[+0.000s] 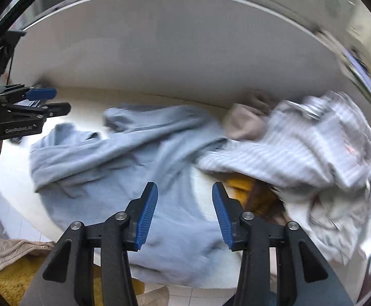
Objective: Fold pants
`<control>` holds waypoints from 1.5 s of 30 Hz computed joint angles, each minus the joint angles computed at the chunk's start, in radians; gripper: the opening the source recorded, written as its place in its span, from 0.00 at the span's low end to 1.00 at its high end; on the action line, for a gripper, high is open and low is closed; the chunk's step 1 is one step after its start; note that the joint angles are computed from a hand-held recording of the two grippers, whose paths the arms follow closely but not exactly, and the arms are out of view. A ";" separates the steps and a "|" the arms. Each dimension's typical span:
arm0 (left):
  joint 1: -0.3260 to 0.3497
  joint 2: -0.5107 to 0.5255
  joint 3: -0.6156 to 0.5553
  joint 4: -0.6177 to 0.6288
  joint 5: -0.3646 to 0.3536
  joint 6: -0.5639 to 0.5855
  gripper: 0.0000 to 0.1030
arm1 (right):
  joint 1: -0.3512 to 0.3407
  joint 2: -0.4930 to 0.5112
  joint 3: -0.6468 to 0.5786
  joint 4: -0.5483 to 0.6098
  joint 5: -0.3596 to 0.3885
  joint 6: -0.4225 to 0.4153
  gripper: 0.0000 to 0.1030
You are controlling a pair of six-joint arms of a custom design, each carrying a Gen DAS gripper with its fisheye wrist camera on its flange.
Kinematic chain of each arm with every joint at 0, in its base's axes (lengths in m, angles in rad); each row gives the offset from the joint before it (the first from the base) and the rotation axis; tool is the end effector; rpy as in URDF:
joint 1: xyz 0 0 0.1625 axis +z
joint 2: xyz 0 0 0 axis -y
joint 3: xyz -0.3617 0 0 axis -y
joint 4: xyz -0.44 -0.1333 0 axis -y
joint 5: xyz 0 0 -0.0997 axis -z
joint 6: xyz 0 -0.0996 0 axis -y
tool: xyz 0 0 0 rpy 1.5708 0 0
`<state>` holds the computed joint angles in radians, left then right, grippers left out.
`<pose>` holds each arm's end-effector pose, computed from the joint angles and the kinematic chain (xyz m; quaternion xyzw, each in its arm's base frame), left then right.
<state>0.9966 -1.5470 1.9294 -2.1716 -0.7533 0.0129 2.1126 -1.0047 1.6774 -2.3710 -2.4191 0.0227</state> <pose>-0.1144 -0.5560 0.3150 0.2225 0.8857 -0.2055 0.3519 0.3830 -0.5228 0.1410 0.2081 -0.8858 0.1702 0.3783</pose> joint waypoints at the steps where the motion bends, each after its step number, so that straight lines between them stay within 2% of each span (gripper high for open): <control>1: 0.004 -0.024 0.013 0.011 0.018 -0.026 0.58 | 0.000 0.025 -0.020 0.008 0.025 -0.015 0.44; 3: 0.011 -0.090 0.050 0.050 0.059 -0.091 0.58 | 0.001 0.069 -0.058 0.030 0.086 -0.039 0.44; 6: 0.028 -0.185 0.093 0.148 0.106 -0.208 0.58 | 0.012 0.136 -0.103 0.039 0.164 -0.134 0.44; 11: 0.057 -0.287 0.134 0.284 0.126 -0.368 0.58 | 0.036 0.237 -0.190 0.126 0.257 -0.251 0.44; 15: 0.080 -0.350 0.163 0.338 0.122 -0.432 0.58 | 0.052 0.292 -0.236 0.170 0.302 -0.344 0.44; 16: 0.084 -0.360 0.172 0.341 0.120 -0.440 0.58 | 0.057 0.302 -0.242 0.178 0.298 -0.366 0.45; 18: 0.092 -0.383 0.186 0.349 0.113 -0.454 0.58 | 0.073 0.335 -0.264 0.197 0.270 -0.427 0.53; 20: 0.098 -0.397 0.191 0.356 0.104 -0.464 0.58 | 0.087 0.360 -0.279 0.200 0.246 -0.472 0.56; 25: 0.125 -0.420 0.206 0.346 0.073 -0.468 0.58 | 0.113 0.433 -0.326 0.194 0.185 -0.597 0.56; 28: 0.137 -0.435 0.216 0.340 0.059 -0.468 0.58 | 0.126 0.489 -0.344 0.135 0.128 -0.714 0.56; 30: 0.141 -0.443 0.221 0.343 0.054 -0.473 0.58 | 0.129 0.520 -0.363 0.118 0.107 -0.746 0.56; 31: 0.143 -0.449 0.223 0.344 0.051 -0.475 0.58 | 0.128 0.531 -0.380 0.142 0.111 -0.732 0.52; 32: 0.144 -0.455 0.226 0.345 0.048 -0.477 0.58 | 0.123 0.541 -0.409 0.191 0.134 -0.695 0.36; 33: 0.147 -0.462 0.230 0.344 0.045 -0.477 0.58 | 0.116 0.544 -0.438 0.236 0.162 -0.646 0.26; 34: 0.148 -0.467 0.232 0.344 0.041 -0.476 0.58 | 0.109 0.543 -0.459 0.260 0.185 -0.601 0.22; 35: 0.151 -0.472 0.236 0.342 0.037 -0.474 0.58 | 0.104 0.537 -0.465 0.266 0.203 -0.580 0.14; 38: 0.160 -0.478 0.245 0.320 0.020 -0.464 0.58 | 0.093 0.499 -0.469 0.249 0.254 -0.523 0.11; 41: 0.164 -0.470 0.248 0.287 -0.008 -0.438 0.58 | 0.073 0.441 -0.466 0.258 0.341 -0.444 0.11; 45: 0.160 -0.437 0.245 0.236 -0.047 -0.384 0.58 | 0.027 0.340 -0.418 0.255 0.443 -0.304 0.11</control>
<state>1.1565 -1.9837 2.1744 -1.9355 -0.7999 -0.3709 2.1400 -0.6648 1.2592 -2.1164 -1.9759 -0.2816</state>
